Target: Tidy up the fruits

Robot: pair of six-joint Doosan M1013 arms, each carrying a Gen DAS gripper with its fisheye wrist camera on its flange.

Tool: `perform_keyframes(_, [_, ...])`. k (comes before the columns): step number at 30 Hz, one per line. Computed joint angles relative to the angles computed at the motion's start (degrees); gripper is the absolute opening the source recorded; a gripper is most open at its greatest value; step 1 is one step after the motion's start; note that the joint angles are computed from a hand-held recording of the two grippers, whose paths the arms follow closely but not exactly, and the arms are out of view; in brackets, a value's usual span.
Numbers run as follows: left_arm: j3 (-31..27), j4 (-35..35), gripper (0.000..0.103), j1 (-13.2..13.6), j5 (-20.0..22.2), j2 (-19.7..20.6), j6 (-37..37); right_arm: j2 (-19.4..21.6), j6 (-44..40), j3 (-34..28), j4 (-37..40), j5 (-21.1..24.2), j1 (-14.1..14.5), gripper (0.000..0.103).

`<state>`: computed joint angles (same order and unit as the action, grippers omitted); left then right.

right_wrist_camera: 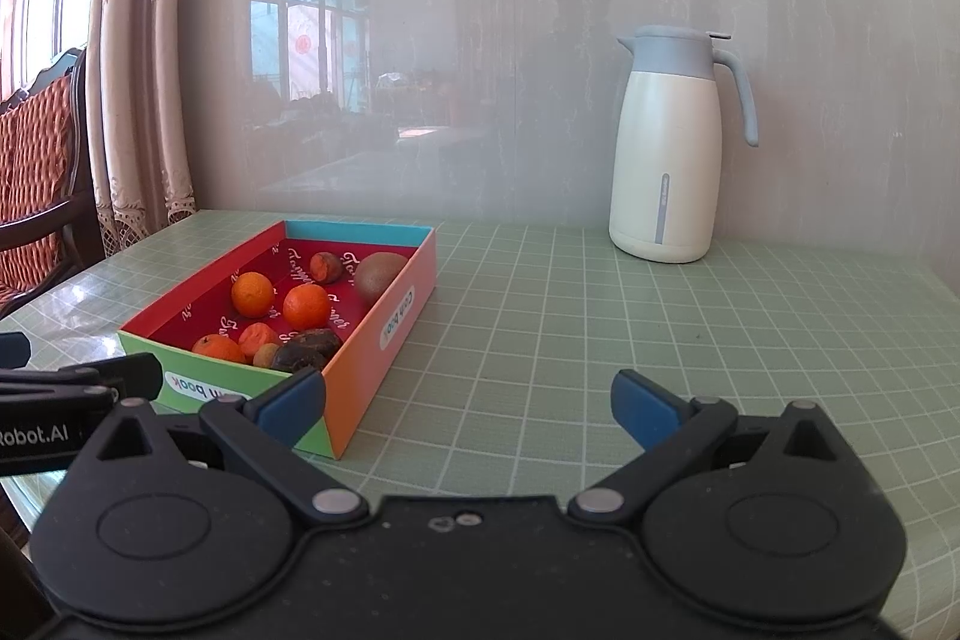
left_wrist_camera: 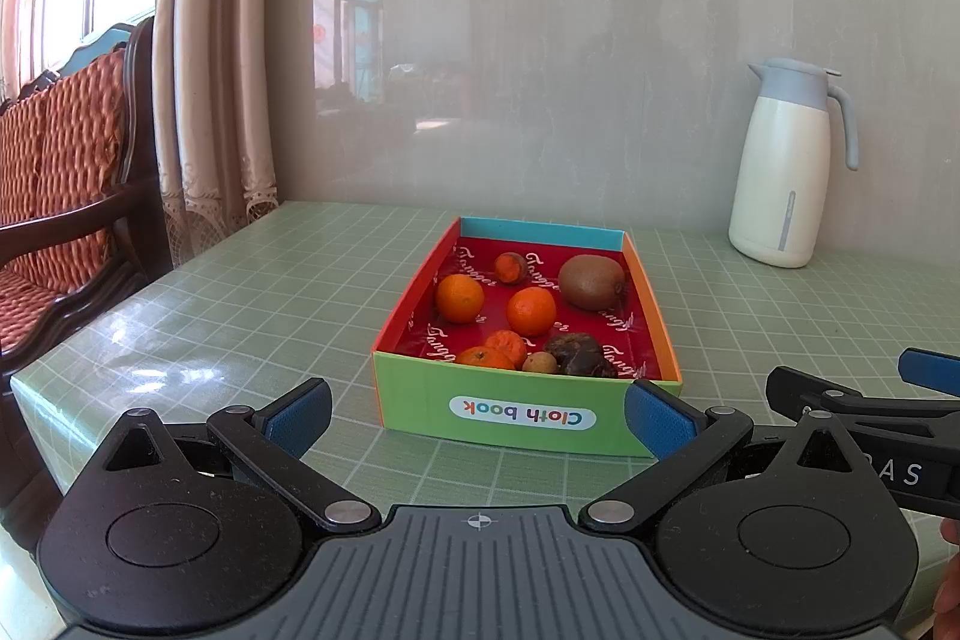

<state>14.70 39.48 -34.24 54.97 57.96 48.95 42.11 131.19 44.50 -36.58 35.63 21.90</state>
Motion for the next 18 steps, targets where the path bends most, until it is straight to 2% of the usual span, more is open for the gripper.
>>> perform_keyframes(6, [-0.15, -0.53, 0.103, 0.06, -0.1, 0.05, 0.35, 0.12, -0.08, -0.29, 0.07, 0.23, 0.0, 0.102])
perform_keyframes(15, [3.51, 2.75, 0.103, -0.19, -3.77, -1.57, -1.71, 0.21, 0.75, -0.68, -0.95, 0.59, 0.14, 0.102])
perform_keyframes(18, [0.62, 1.82, 0.103, -0.2, -1.69, -0.29, -0.23, 0.19, 0.84, -0.67, -1.19, 0.66, 0.2, 0.102])
